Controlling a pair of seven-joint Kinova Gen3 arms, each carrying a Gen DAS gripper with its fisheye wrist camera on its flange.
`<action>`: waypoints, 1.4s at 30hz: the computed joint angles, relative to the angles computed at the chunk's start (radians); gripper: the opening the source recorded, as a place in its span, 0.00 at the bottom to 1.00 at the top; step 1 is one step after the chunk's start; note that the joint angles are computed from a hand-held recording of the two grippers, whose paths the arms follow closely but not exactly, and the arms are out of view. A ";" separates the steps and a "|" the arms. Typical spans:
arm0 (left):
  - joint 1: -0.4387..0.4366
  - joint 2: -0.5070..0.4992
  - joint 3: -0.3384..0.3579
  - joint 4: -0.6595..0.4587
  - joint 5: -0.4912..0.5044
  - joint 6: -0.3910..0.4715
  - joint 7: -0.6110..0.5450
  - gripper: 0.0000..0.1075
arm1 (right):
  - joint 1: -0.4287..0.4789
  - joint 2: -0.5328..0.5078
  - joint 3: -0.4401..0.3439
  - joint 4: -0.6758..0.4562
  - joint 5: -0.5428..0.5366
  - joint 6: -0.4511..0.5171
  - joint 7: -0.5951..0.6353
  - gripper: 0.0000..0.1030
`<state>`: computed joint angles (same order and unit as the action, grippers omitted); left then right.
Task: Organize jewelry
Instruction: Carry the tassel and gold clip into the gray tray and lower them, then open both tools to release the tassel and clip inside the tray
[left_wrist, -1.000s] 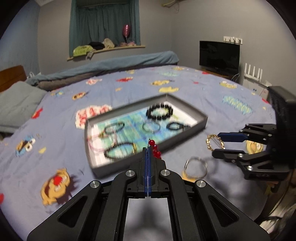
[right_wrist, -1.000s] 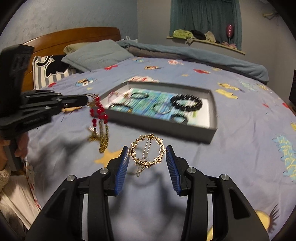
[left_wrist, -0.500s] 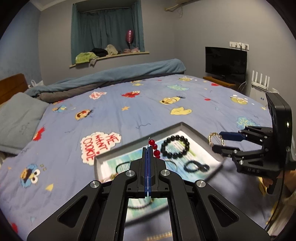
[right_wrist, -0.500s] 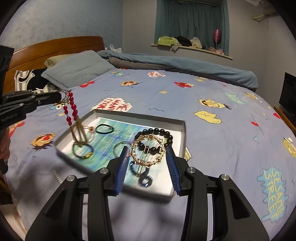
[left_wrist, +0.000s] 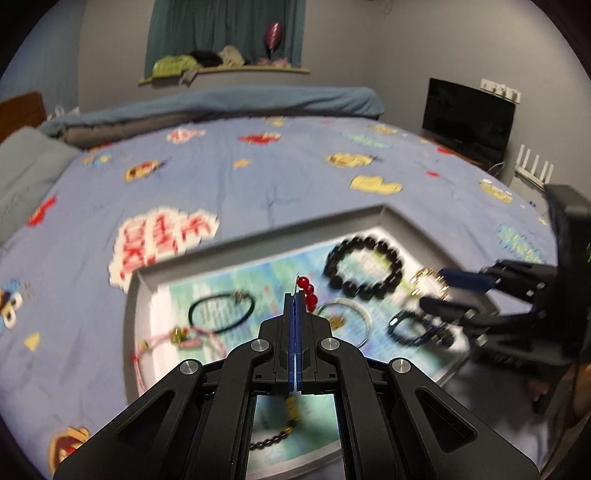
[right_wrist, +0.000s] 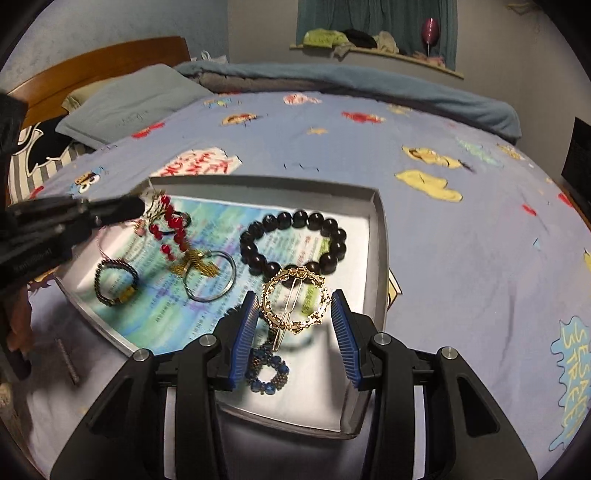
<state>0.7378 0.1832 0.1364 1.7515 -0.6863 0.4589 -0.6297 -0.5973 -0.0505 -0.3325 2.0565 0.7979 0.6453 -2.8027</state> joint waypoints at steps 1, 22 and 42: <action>-0.009 0.002 0.002 0.007 0.015 0.000 -0.008 0.01 | -0.003 0.003 -0.003 -0.003 0.001 0.008 0.001 0.40; -0.011 0.016 -0.005 0.024 -0.033 0.065 0.028 0.01 | -0.082 0.073 0.046 -0.056 0.020 0.079 -0.033 0.40; 0.020 -0.057 0.050 0.022 -0.133 0.171 0.179 0.59 | -0.026 -0.090 -0.064 0.016 0.095 0.093 -0.167 0.73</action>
